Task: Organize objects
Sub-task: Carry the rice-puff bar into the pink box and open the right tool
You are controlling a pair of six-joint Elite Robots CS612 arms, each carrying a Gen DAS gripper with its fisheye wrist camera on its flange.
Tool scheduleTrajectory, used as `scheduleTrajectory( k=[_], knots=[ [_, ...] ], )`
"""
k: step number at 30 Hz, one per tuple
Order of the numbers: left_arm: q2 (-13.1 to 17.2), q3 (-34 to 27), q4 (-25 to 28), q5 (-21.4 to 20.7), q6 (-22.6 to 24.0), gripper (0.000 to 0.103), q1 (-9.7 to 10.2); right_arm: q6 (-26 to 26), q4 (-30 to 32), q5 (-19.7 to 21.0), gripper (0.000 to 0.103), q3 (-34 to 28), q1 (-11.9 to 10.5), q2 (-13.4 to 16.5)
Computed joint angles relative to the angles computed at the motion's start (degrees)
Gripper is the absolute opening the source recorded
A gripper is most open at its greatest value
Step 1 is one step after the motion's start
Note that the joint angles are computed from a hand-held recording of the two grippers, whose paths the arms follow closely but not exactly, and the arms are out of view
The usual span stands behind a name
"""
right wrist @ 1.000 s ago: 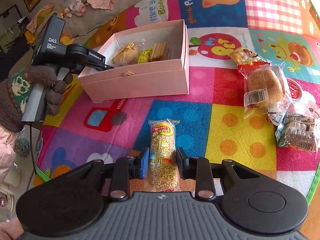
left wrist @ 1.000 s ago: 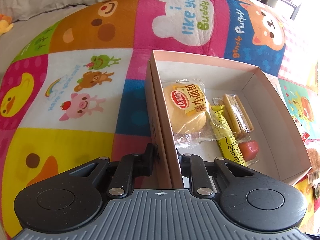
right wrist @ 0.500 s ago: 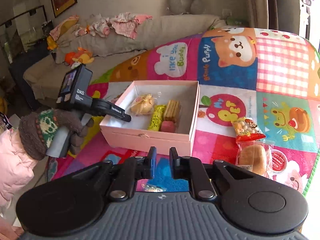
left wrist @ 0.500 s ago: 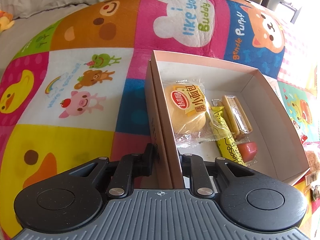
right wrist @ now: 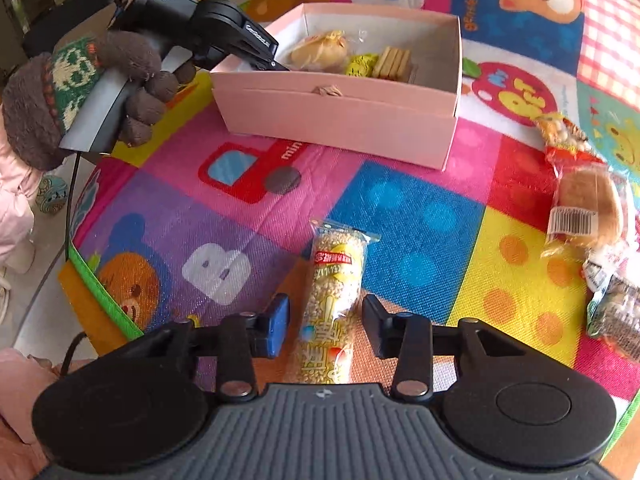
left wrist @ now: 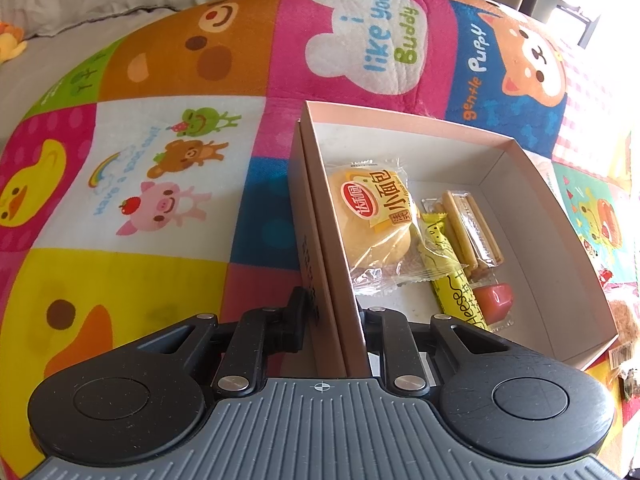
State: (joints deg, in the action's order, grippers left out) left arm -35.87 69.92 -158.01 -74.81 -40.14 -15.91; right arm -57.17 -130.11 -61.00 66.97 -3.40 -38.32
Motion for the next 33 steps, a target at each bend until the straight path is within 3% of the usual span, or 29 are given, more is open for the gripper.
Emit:
scheduleTrajectory(
  k=[4,7,11,14,17,21,25,27,28,30,33],
  knots=[
    [-0.04,0.17,-0.33,-0.02,-0.06,0.021,-0.02,-0.99,4.88,2.56,0.029,-1.63,-0.32,-0.33],
    [-0.04,0.06,-0.09,0.11,-0.08,0.021,-0.08,1.54,2.71,7.7,0.029,-2.62,-0.89,-0.72],
    [-0.06,0.18,-0.44,0.13,-0.18,0.021,-0.07,13.65,-8.01,15.95,0.029,-6.23,-1.5,0.66],
    [-0.07,0.32,-0.76,0.08,-0.21,0.021,-0.04,22.79,-14.02,18.71,0.029,-11.04,-1.25,3.45],
    [-0.08,0.37,-0.87,-0.02,-0.19,0.021,-0.01,27.47,-12.6,17.95,0.029,-16.66,-0.2,6.5],
    [-0.08,0.38,-0.87,0.01,-0.14,0.021,-0.01,28.2,-7.65,14.0,0.029,-22.88,1.64,10.25],
    [-0.08,0.37,-0.86,0.05,-0.29,0.021,-0.01,28.2,-8.86,9.15,0.029,-26.49,3.04,13.16],
    [-0.04,0.3,-0.77,0.18,-0.29,0.021,-0.03,29.34,-9.14,6.56,0.033,-27.43,3.27,13.93],
    [0.0,0.23,-0.74,0.26,-0.29,0.02,-0.05,29.82,-9.03,6.24,0.039,-27.57,3.14,14.08],
    [0.14,-0.07,-0.42,0.39,-0.47,0.02,-0.04,30.24,-9.95,6.71,0.041,-27.12,2.57,14.08],
    [0.39,-0.67,0.23,0.67,-0.61,0.019,-0.08,30.84,-15.93,4.96,0.051,-23.09,1.52,12.6]
  ],
)
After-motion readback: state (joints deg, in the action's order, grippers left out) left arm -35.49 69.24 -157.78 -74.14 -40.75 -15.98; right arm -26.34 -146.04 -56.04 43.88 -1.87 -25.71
